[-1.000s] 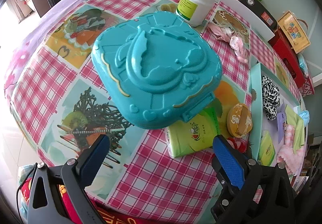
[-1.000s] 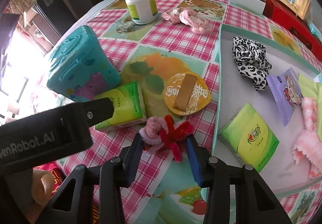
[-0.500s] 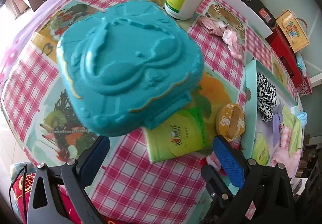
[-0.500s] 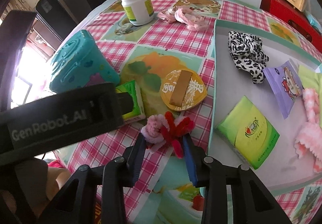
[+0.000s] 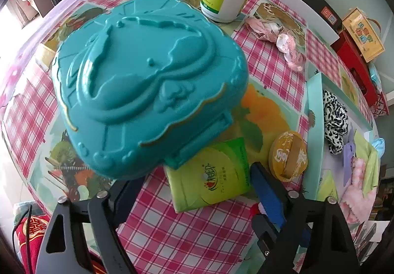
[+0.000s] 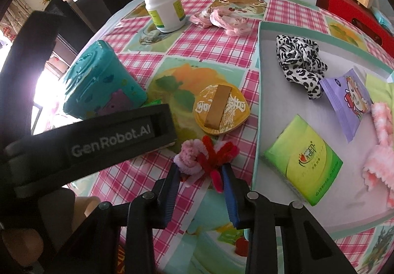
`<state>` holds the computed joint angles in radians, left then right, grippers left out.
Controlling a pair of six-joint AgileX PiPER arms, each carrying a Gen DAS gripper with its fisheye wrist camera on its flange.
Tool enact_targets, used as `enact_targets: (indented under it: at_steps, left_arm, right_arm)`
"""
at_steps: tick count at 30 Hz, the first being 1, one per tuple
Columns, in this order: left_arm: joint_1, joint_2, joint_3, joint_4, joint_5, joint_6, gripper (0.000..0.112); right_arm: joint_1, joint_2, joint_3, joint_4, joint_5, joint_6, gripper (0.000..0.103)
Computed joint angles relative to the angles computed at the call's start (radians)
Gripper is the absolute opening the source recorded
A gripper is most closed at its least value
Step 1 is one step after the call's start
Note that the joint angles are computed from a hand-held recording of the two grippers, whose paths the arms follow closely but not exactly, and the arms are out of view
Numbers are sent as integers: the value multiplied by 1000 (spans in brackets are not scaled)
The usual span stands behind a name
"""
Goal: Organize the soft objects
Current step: 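Close the right tool on the red-bow scrunchie while the left tool grasps the green tissue pack, then carry the scrunchie with the right tool while the left tool carries the tissue pack to the tray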
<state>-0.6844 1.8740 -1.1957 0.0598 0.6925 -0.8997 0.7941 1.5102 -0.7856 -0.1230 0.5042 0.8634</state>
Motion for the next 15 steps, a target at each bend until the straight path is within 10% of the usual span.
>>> enact_targets:
  at_steps: [15]
  left_arm:
    - [29, -74, 105, -105, -94, 107, 70]
  right_arm:
    - [-22, -30, 34, 57, -34, -35, 32]
